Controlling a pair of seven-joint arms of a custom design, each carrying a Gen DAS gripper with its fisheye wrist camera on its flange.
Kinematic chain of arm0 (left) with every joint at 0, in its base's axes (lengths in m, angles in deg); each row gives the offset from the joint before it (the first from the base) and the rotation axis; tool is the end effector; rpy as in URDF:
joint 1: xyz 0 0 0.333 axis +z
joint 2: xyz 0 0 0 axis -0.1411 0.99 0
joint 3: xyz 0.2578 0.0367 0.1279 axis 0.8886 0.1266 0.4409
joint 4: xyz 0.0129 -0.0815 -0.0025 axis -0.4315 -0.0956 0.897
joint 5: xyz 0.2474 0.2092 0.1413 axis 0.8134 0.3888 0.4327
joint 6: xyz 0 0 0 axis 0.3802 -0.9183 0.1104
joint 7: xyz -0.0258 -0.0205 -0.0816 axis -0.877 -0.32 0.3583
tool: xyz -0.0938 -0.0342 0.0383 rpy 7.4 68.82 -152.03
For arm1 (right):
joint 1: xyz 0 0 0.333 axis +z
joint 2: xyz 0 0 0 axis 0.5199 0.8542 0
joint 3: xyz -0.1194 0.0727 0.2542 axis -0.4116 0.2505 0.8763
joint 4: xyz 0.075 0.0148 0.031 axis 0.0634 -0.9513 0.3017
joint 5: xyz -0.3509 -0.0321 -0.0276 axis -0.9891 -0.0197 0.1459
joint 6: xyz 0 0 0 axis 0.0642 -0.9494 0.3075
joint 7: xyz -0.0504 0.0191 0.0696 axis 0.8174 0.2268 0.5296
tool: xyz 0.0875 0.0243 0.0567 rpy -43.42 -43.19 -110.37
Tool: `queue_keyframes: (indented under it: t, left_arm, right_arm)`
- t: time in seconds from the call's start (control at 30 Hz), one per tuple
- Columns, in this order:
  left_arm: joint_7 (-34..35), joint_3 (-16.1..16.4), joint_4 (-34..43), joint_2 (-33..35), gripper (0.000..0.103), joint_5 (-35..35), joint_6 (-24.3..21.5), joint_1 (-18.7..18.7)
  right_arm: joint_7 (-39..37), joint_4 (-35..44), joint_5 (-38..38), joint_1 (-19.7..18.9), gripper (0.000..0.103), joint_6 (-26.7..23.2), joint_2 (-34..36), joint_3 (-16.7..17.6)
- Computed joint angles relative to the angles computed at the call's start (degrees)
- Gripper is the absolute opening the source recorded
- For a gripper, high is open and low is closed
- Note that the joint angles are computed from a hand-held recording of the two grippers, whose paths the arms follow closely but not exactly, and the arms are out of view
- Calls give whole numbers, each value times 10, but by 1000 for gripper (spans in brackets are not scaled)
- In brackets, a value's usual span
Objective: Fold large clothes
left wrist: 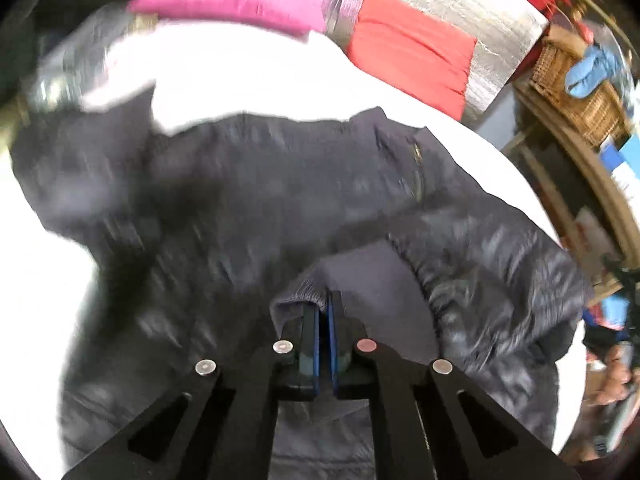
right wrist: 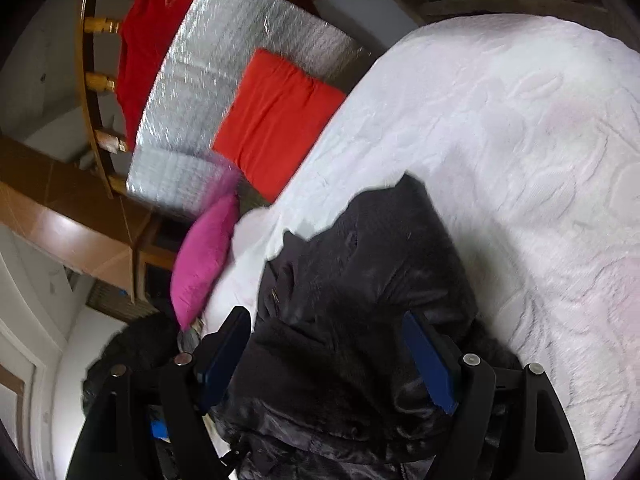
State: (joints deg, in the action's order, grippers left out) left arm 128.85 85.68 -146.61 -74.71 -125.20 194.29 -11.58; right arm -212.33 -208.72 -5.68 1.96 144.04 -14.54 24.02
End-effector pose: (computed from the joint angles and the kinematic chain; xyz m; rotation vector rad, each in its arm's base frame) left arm 0.4892 -0.0411 0.4754 -1.7368 2.2414 -0.9147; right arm 0.3308 0.2843 0.4672 -0.4796 1.9408 -0.1785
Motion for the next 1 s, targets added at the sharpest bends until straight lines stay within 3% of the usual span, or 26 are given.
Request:
queue_keyframes:
  t: [0.13,0.27,0.37,0.4,0.5,0.53,0.73,0.87,0.93,1.0]
  left_arm:
    - [-14,-6,41,4,3,54,-8,7]
    - [-9,-5,36,-10,3,76,18,9]
    - [-38,1,57,10,3,92,-24,17]
    - [-53,0,62,18,10,97,-33,21]
    - [-52,6,56,25,51,90,-53,32]
    - [-59,4,53,25,58,102,-55,37]
    - [-52,7,65,46,64,80,-108,48]
    - [-48,-3,70,62,56,59,-108,52]
    - [-39,-11,58,58,22,67,-79,48]
    - [-32,-17,57,56,12,79,-60,44]
  right_arm:
    - [22,-35,17,19,81,0,-44,-19]
    - [28,-50,21,20,81,27,-51,-24]
    - [2,-37,14,19,81,41,-24,-28]
    - [-8,-33,13,19,81,45,-15,-29]
    - [-28,-23,18,22,81,32,-7,-26]
    - [-31,-20,19,22,81,30,-5,-25]
    - [-45,-11,24,22,81,24,7,-23]
    - [-49,-4,24,16,81,21,13,-19]
    - [-52,-1,22,15,81,19,17,-19]
    - [-57,3,18,14,81,13,22,-21]
